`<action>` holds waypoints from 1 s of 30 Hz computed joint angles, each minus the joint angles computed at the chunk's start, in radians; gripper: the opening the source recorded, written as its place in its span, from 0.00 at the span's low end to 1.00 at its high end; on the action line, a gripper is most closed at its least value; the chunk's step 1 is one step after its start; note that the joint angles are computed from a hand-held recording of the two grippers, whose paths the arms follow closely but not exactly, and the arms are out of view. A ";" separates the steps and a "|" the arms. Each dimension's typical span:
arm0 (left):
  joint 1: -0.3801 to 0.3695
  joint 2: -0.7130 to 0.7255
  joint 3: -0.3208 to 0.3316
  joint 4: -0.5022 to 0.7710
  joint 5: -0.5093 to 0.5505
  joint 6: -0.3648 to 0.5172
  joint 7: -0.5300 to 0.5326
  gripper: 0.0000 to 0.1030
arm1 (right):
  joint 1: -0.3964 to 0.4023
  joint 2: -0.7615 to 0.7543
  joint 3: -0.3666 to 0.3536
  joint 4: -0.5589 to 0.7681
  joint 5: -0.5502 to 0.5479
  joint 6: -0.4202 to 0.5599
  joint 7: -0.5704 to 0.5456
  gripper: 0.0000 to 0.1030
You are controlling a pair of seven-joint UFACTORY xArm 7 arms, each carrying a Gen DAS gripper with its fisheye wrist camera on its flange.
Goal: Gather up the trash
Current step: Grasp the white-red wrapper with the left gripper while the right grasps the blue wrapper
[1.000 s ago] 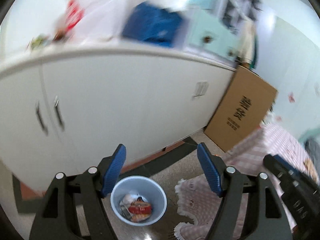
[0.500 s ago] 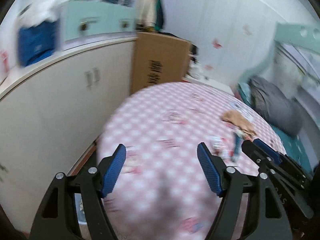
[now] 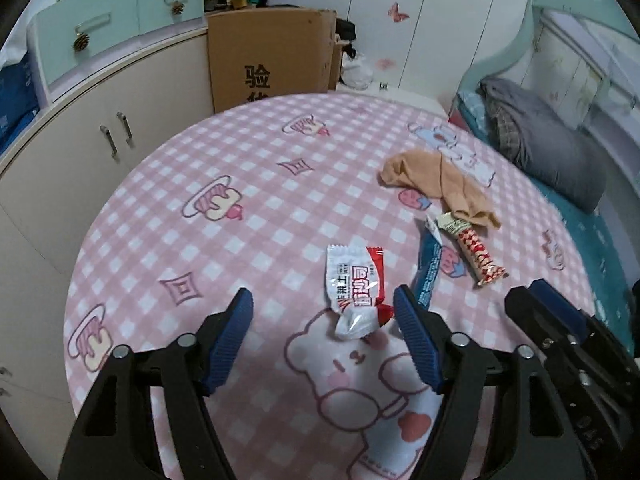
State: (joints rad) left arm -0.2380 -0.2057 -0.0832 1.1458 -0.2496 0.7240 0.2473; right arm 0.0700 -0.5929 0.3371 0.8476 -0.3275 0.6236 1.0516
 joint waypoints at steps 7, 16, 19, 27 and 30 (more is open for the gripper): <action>-0.013 0.026 -0.013 -0.003 0.012 -0.007 0.025 0.31 | 0.021 0.035 -0.027 0.015 0.025 -0.009 -0.036 0.40; 0.006 0.016 0.030 -0.014 -0.116 -0.027 0.099 0.19 | 0.045 0.147 -0.024 0.101 0.027 0.015 -0.061 0.40; 0.021 0.005 0.046 -0.021 -0.136 -0.044 0.110 0.19 | 0.058 0.198 -0.021 0.145 0.009 0.038 -0.061 0.40; 0.053 -0.020 0.087 -0.030 -0.171 -0.060 0.159 0.19 | 0.119 0.326 -0.057 0.262 -0.021 0.137 -0.071 0.36; 0.065 -0.028 0.106 -0.036 -0.199 -0.061 0.192 0.19 | 0.140 0.348 -0.066 0.288 -0.042 0.158 -0.078 0.22</action>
State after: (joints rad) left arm -0.1726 -0.2340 0.0227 1.1100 -0.4484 0.6634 0.4389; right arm 0.2098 -0.2444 0.2709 1.1352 -0.3694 0.7812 0.9737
